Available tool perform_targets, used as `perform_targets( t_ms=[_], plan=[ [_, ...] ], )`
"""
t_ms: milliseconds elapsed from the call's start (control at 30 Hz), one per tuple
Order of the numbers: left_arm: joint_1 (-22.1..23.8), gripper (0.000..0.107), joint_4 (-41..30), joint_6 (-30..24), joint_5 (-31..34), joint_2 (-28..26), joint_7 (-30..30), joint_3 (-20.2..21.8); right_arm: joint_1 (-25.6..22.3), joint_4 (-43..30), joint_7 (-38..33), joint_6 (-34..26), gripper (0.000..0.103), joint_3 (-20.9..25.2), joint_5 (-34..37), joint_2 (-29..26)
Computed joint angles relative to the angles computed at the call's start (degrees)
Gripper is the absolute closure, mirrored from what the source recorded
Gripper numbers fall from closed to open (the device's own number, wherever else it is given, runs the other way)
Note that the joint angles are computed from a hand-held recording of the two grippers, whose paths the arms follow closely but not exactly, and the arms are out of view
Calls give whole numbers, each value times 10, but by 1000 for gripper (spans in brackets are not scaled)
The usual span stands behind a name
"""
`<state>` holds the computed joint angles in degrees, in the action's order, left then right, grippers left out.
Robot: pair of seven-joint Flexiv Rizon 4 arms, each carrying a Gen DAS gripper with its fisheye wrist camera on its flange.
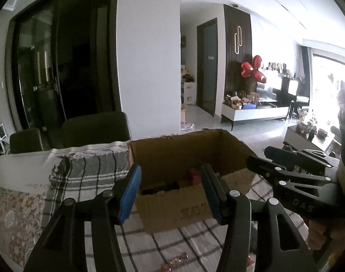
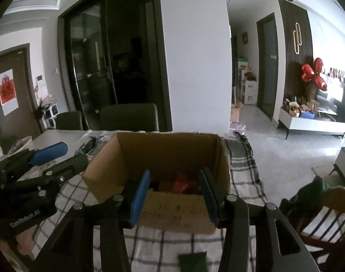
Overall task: Organize snacks
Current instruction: 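Open left tool over the box while right opens to drop gold bar, then lower both open tools back to the remaining snacks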
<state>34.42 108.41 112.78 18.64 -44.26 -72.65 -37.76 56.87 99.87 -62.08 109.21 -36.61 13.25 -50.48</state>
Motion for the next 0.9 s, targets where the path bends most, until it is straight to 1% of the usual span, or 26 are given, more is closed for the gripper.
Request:
perform_targets(
  t_ms=[167, 267, 333, 400, 500, 600, 733, 900],
  plan=[
    [7, 53, 39, 38, 20, 16, -23, 17, 38, 35, -5, 17, 56, -18, 28, 3],
    [6, 53, 50, 46, 37, 24, -34, 31, 57, 52, -11, 24, 56, -26, 43, 1],
    [0, 53, 60, 58, 45, 31, -41, 48, 71, 64, -13, 29, 56, -32, 56, -1],
    [2, 53, 68, 61, 57, 35, -51, 52, 76, 74, -18, 33, 56, -29, 64, 2],
    [5, 54, 80, 65, 71, 38, -64, 58, 69, 82, -23, 40, 56, -8, 67, 9],
    [-5, 56, 89, 77, 77, 42, -74, 78, 58, 88, -28, 42, 56, 15, 69, 16],
    [-5, 58, 102, 71, 93, 42, -82, 85, 45, 99, -29, 46, 56, 45, 74, 22],
    [-14, 64, 121, 70, 93, 43, -77, 104, 47, 111, -25, 40, 56, 58, 77, 23]
  ],
)
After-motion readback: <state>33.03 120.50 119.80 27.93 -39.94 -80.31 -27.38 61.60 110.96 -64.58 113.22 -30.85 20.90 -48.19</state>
